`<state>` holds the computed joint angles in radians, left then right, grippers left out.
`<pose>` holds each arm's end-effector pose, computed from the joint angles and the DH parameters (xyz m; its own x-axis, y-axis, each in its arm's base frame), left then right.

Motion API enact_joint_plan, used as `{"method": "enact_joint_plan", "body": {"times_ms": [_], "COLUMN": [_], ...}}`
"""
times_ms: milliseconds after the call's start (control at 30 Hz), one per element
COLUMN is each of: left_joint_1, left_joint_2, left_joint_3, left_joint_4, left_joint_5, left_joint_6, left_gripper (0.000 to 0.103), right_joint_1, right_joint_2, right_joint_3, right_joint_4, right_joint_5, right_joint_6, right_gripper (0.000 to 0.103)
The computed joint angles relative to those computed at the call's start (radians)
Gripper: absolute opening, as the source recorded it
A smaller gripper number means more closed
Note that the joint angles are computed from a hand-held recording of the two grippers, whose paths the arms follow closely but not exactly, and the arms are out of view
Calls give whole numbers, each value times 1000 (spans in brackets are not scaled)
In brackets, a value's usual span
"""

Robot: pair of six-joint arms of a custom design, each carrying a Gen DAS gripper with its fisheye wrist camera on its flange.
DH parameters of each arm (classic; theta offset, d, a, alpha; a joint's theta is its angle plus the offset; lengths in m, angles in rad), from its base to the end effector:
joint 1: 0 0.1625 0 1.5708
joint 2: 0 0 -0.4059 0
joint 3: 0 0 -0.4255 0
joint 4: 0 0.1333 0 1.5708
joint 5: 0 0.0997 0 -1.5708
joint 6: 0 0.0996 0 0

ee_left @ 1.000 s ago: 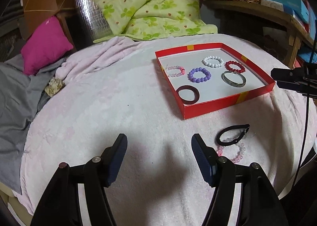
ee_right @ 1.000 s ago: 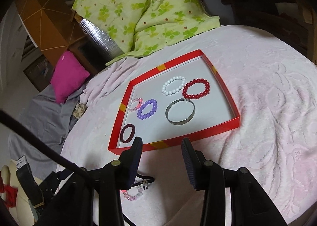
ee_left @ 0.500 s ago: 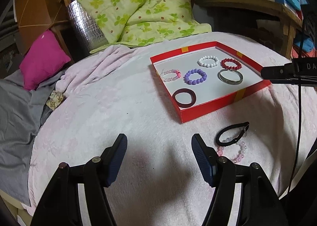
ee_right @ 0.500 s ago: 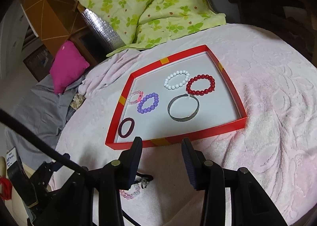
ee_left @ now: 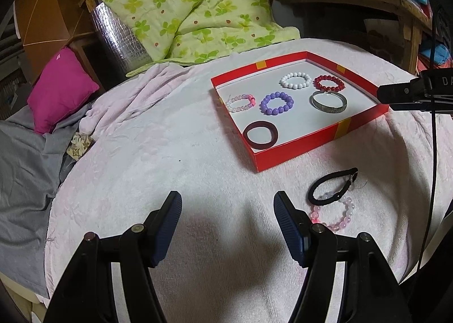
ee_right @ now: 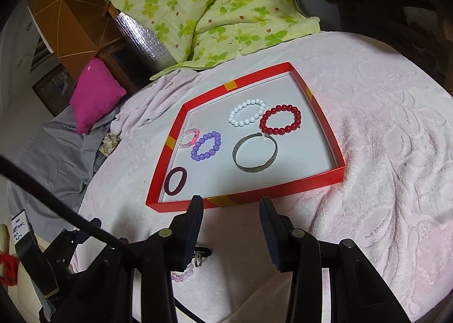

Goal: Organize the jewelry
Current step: 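Withdraw both tools from the tray toward the black hair tie and pink-white bracelet, then move the right tool to the black hair tie while the left tool approaches the pink-white bracelet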

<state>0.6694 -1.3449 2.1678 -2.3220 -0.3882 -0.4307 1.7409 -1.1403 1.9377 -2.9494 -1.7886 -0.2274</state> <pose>-0.2342 -0.4728 0.2014 -0.4927 0.0487 -0.8688 0.6344 0.7035 -0.3204 0.2123 -0.5757 0.2004 -0.9252 -0.2328 0.2997 -0.3593 0.7916 -0.4942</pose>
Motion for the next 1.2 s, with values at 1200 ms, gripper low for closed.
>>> {"method": "enact_joint_plan", "body": {"times_ms": [1200], "left_joint_1": [48], "left_joint_2": [-75], "left_joint_3": [-12], "left_joint_4": [203], "left_joint_5": [-34], "left_joint_6": [-155], "left_gripper": [68], "right_joint_1": [61], "right_joint_2": [118], "right_joint_3": [-78], "right_joint_4": [264], "right_joint_5": [-126], "right_joint_6": [-72], "right_gripper": [44]}}
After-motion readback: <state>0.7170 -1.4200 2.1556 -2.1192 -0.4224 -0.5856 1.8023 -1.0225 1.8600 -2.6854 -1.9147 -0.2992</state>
